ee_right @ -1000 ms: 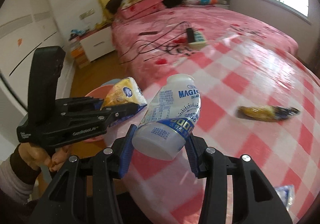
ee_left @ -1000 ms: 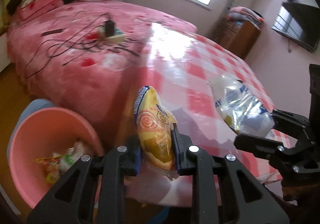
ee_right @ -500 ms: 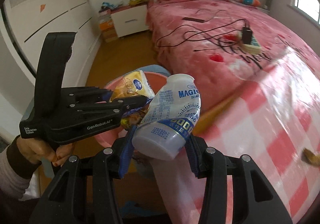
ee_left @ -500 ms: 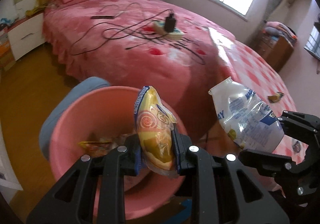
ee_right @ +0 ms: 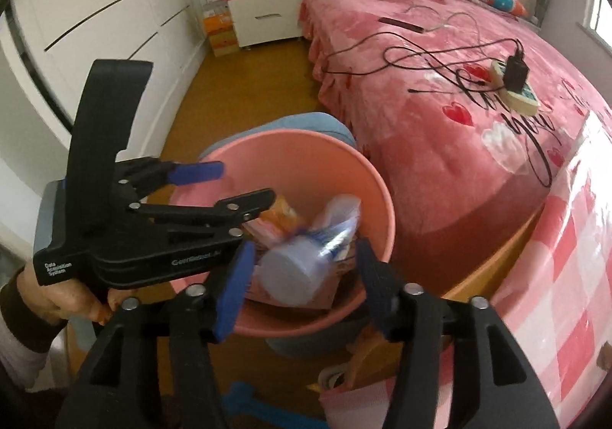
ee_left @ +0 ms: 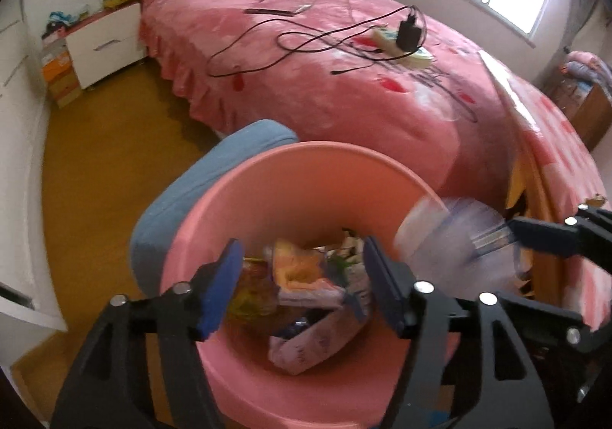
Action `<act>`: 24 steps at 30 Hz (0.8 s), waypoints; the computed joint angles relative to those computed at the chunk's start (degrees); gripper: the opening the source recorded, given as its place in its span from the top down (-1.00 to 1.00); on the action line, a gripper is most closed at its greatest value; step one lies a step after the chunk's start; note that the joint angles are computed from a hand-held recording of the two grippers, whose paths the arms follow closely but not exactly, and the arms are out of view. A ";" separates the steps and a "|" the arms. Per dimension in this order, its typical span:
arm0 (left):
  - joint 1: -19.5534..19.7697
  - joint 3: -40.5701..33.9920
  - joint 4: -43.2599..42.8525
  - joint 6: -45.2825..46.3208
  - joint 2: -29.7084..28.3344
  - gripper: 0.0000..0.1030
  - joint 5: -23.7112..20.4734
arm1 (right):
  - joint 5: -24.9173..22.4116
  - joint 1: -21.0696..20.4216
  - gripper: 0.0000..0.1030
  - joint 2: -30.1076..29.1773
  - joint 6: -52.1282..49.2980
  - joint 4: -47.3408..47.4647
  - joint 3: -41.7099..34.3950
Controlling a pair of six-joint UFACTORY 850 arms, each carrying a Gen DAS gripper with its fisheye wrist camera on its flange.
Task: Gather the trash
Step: 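Carry the bread packet and yogurt bottle to the pink bucket and open both tools, then move both tools back to the coffee stick and white wipes pack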
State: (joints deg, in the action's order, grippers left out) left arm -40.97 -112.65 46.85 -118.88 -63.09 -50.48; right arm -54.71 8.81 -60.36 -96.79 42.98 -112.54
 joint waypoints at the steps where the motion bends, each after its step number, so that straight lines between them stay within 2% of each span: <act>1: 0.02 -0.21 -0.52 0.39 -0.15 -0.41 -0.57 | -0.02 -0.10 -0.26 -0.21 0.49 -0.06 -0.30; 5: 0.03 -2.58 -2.18 2.80 -1.47 -0.53 -3.31 | 0.45 -0.93 -0.50 -0.07 1.20 1.07 -0.44; 17: -0.45 -12.42 -5.24 9.80 -6.25 -0.57 -9.34 | -1.64 -4.51 -0.52 -1.02 5.01 4.46 -4.00; 21: -0.72 -15.59 -5.40 11.68 -7.60 -0.57 -11.10 | 0.36 -5.37 -0.71 0.53 3.16 5.85 -1.99; 24: -0.97 -19.51 -5.78 13.92 -9.40 -0.58 -13.00 | 0.26 -5.99 -0.71 0.72 2.43 6.32 -1.86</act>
